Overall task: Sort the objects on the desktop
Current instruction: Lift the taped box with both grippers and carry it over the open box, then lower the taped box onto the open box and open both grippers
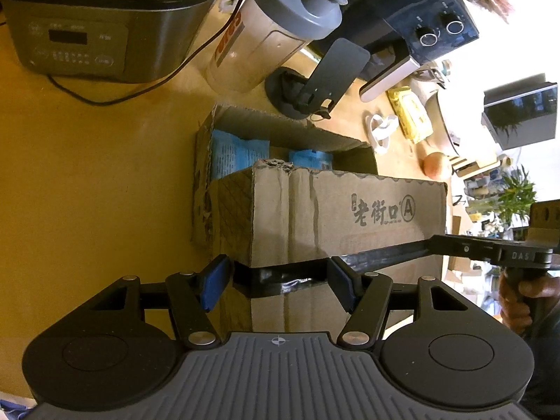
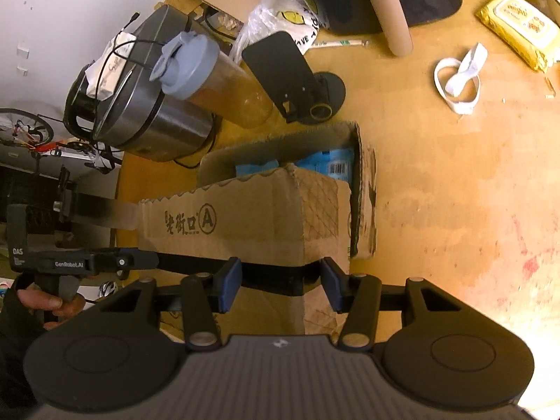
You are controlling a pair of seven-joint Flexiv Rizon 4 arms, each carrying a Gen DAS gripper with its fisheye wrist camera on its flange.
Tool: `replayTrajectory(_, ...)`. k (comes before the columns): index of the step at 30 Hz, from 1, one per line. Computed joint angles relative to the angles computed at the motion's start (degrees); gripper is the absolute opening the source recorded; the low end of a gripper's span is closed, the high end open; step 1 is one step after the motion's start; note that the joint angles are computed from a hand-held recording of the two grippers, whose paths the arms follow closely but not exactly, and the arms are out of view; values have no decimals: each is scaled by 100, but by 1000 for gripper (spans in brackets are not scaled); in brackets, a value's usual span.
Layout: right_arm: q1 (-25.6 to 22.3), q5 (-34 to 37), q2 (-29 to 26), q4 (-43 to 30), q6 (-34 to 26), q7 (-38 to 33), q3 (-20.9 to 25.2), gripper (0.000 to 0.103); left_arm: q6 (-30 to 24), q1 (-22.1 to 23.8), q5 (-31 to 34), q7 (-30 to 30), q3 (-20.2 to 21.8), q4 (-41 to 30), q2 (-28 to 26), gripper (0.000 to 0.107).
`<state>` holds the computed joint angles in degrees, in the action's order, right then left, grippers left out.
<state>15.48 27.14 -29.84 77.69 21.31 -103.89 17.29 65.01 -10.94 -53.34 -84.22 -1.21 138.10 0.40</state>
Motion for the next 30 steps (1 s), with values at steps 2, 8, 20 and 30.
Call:
replayTrajectory(2,21,-12,-63,-96,-6,18,-8,47,-10,21,-21,31,7,-44,-40,60)
replayTrajectory(8,53,-31,-230,-328,-8,115,-8,47,-52,127,-22,94,19,-191,-156,60)
replayTrajectory(20,76,-35,-435,-650,-42,328,23,47,-266,378,419,-57,54,-487,-293,60)
replayTrajectory(30,144,-107,-567,-854,12,429,34,47,-402,576,673,-62,75,-752,-433,60)
